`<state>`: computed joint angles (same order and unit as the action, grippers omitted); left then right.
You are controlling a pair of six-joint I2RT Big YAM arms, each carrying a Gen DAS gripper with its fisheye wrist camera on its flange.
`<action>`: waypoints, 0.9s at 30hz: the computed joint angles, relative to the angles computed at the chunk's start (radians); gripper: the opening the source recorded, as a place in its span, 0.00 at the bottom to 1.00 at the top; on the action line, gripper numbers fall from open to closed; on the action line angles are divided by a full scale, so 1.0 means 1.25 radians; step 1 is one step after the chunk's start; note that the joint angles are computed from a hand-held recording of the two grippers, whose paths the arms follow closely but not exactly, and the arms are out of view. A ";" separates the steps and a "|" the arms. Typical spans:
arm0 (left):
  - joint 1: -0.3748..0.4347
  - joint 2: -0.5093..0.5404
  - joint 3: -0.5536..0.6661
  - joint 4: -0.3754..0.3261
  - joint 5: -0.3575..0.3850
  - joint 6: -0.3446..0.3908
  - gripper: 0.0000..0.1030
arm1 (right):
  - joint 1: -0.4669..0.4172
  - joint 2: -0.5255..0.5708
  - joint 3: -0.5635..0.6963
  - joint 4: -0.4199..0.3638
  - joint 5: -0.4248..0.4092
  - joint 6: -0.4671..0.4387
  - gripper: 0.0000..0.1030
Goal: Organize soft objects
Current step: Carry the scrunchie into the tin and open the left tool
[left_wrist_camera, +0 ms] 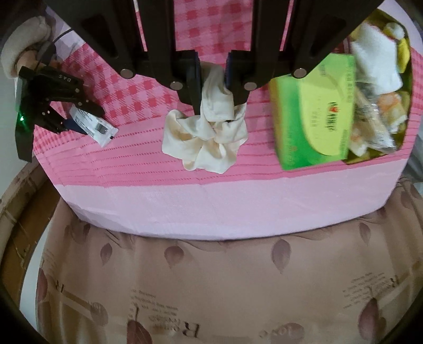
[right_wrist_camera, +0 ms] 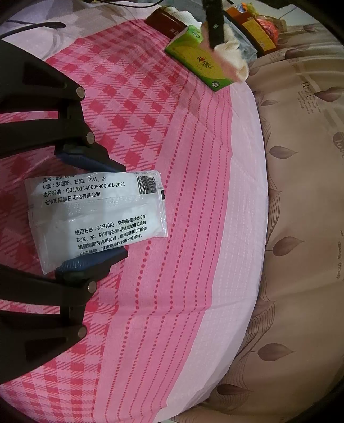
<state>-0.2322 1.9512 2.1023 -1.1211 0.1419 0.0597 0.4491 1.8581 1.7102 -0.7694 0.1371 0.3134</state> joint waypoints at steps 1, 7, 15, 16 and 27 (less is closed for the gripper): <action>0.006 -0.006 -0.003 0.003 -0.003 0.001 0.13 | 0.001 0.000 0.000 -0.001 0.002 0.001 0.52; 0.044 -0.038 -0.024 0.018 -0.030 -0.004 0.13 | 0.003 0.000 0.001 -0.003 0.005 0.000 0.52; 0.112 -0.060 -0.042 0.033 -0.077 -0.014 0.13 | 0.004 -0.001 0.001 -0.006 0.010 -0.001 0.52; 0.121 -0.061 -0.041 0.033 -0.079 -0.013 0.13 | 0.005 0.000 0.001 -0.007 0.011 -0.002 0.52; 0.197 -0.050 -0.028 0.029 -0.124 -0.014 0.13 | 0.007 0.002 0.004 -0.011 0.018 -0.004 0.52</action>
<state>0.0146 1.8892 2.0671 -1.0855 -0.0131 0.0421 0.4574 1.8602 1.7157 -0.7836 0.1592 0.3091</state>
